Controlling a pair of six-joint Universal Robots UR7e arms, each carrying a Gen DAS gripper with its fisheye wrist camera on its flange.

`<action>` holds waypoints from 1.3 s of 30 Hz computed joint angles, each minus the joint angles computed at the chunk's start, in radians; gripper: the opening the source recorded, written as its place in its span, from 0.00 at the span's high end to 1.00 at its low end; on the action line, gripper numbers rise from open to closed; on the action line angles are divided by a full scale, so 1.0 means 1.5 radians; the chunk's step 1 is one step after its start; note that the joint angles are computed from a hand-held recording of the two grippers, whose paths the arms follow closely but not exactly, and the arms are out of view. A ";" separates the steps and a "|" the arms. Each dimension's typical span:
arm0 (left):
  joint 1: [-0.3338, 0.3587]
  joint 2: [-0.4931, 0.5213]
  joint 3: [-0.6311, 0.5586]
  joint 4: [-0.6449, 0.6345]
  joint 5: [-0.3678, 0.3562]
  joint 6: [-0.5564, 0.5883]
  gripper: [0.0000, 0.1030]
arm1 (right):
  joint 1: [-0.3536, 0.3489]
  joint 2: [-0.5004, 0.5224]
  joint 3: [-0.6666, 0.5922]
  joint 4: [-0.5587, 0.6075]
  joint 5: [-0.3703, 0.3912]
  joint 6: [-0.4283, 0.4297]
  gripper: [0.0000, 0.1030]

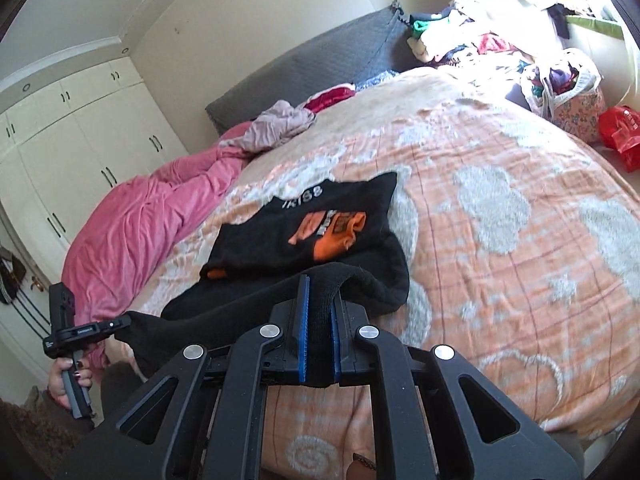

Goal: Fold small clothes
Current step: 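Grasp the sweatshirt hem with the right tool while the left tool grasps it too, then lift the hem with both tools and fold it toward the collar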

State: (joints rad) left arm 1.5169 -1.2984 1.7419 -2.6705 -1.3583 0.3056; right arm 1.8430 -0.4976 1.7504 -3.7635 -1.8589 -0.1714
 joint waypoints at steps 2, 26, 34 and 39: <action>-0.001 0.011 -0.020 0.000 -0.012 -0.007 0.98 | 0.001 -0.002 -0.010 -0.001 0.006 -0.004 0.93; -0.016 0.142 -0.184 -0.058 -0.023 -0.016 0.98 | 0.026 0.075 -0.237 0.071 -0.084 -0.102 0.93; -0.031 0.188 -0.250 -0.062 -0.010 0.001 0.98 | 0.013 0.095 -0.312 0.126 -0.093 -0.070 0.93; -0.035 0.224 -0.299 -0.048 0.003 0.014 0.98 | 0.005 0.108 -0.355 0.171 -0.110 -0.054 0.93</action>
